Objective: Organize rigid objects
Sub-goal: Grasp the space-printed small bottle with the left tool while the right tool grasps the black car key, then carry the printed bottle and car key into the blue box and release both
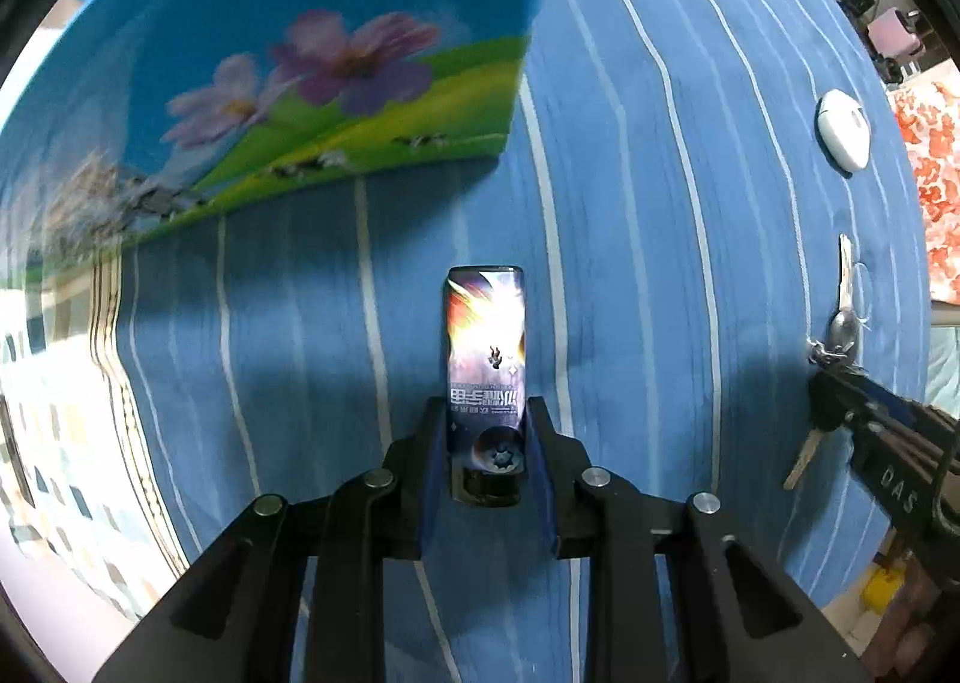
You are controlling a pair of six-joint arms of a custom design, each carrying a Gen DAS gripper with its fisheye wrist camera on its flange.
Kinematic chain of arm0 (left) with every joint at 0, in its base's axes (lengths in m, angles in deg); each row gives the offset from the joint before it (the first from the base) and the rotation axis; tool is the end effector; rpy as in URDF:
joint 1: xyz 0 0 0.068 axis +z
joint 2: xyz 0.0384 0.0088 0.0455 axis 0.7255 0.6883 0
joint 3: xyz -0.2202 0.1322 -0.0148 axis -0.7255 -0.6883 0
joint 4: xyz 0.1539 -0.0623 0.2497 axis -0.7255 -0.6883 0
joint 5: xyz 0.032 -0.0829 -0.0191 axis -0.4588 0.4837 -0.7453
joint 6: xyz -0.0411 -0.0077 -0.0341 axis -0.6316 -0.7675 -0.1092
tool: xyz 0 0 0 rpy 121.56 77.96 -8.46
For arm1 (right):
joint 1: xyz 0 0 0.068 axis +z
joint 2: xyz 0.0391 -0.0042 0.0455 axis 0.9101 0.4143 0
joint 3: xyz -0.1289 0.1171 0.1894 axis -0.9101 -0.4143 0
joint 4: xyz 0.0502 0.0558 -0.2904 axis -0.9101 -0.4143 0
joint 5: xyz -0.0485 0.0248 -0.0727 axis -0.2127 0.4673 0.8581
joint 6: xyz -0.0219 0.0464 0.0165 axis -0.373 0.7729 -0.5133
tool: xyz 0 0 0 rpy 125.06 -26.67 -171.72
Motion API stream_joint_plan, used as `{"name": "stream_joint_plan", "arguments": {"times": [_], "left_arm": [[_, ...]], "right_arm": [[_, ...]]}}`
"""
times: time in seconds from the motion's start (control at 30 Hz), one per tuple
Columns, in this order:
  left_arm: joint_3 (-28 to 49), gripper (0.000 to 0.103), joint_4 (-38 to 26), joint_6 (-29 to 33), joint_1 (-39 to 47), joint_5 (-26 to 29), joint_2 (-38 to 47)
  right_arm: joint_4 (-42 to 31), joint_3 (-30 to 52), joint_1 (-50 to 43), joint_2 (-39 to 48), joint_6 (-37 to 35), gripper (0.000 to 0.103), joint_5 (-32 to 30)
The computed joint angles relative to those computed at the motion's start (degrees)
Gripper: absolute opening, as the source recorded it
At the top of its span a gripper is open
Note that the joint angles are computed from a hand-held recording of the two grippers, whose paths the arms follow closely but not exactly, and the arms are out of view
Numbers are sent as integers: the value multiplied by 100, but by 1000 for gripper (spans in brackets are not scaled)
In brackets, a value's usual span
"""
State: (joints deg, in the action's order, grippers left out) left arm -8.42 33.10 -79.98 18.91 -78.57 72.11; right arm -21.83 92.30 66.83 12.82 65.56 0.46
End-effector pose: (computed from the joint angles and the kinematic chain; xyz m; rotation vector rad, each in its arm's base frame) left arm 0.1790 -0.0949 0.1269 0.0175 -3.1364 0.0582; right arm 0.1833 0.0032 0.1417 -0.1389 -3.1146 0.0452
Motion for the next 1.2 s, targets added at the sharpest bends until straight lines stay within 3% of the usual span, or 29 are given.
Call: {"name": "stream_joint_plan", "arguments": {"times": [0.07,0.43,0.57,0.73,0.97,1.2], "left_arm": [[-155,23,-155,-36,6,41,-377],[-10,23,-1552,31,161,131,-2380],[474,23,-2127,224,375,229,-2961],[1406,23,-2124,1408,1657,696,-2517],[2652,23,-1999,2860,3467,1303,-1554],[3247,23,-1552,4205,5327,1539,-306]], "right_arm": [[-243,-18,255,-380,244,8,-128],[-1640,663,1022,-1756,812,7,-665],[-2014,1284,808,-1838,490,8,-880],[-2147,2404,721,-1304,281,7,-1187],[-1939,4171,1903,-304,1202,7,-1099],[-1140,4923,3026,892,1973,7,-656]]}}
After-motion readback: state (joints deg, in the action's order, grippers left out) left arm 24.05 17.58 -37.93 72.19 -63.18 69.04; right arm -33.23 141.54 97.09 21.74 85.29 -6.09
